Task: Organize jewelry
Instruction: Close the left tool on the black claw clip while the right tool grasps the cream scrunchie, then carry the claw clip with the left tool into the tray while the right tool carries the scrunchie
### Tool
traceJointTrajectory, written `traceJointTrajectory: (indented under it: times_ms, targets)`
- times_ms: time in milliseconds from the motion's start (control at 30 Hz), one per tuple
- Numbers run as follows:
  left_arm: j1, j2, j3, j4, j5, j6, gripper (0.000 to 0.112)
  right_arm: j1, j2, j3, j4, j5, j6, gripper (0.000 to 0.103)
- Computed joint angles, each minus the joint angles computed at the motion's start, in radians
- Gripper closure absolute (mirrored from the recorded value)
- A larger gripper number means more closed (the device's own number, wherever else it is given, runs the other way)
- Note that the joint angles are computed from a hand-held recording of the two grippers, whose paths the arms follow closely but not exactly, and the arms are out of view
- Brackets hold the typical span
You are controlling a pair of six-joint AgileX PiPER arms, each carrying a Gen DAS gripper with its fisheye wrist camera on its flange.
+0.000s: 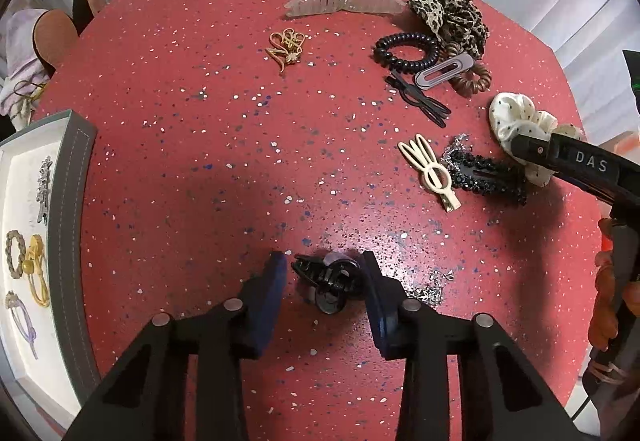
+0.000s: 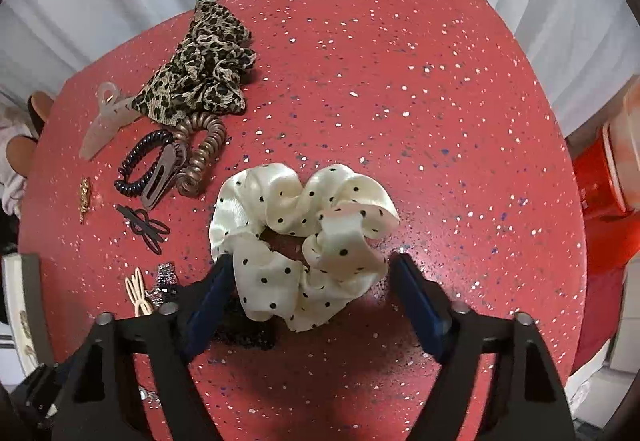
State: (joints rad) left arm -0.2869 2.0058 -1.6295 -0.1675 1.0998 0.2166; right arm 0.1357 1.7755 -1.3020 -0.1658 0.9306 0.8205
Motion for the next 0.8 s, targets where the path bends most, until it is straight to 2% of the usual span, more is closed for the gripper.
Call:
traceJointTrajectory:
  times_ms: [33, 67, 100, 133, 233, 433, 667, 800]
  targets:
    - [0.002, 0.001, -0.002, -0.002, 0.000, 0.002, 0.076, 0.004, 0.003, -0.007, -0.008, 0.006, 0.002, 0.042]
    - [0.009, -0.004, 0.002, -0.004, 0.000, 0.010, 0.076, 0.006, 0.004, -0.009, -0.011, 0.007, 0.003, 0.046]
    - [0.011, -0.010, 0.007, -0.008, -0.007, 0.017, 0.076, 0.006, 0.002, -0.010, -0.009, 0.001, 0.002, 0.056]
    - [0.012, -0.017, 0.013, -0.008, -0.017, 0.025, 0.076, 0.009, -0.006, -0.006, -0.010, 0.001, 0.006, 0.071]
    - [0.016, -0.046, 0.035, -0.017, -0.031, 0.052, 0.076, 0.009, -0.027, 0.009, -0.012, -0.010, 0.017, 0.082]
    - [0.028, -0.052, 0.018, -0.040, -0.010, 0.067, 0.076, 0.016, -0.114, 0.067, 0.017, -0.026, 0.003, 0.084]
    - [0.064, -0.092, 0.031, -0.058, 0.013, 0.111, 0.076, 0.065, -0.238, 0.134, 0.040, 0.005, 0.033, 0.084]
    - [0.092, -0.126, 0.048, -0.072, 0.028, 0.136, 0.076, 0.078, -0.244, 0.121, 0.053, 0.016, 0.039, 0.084]
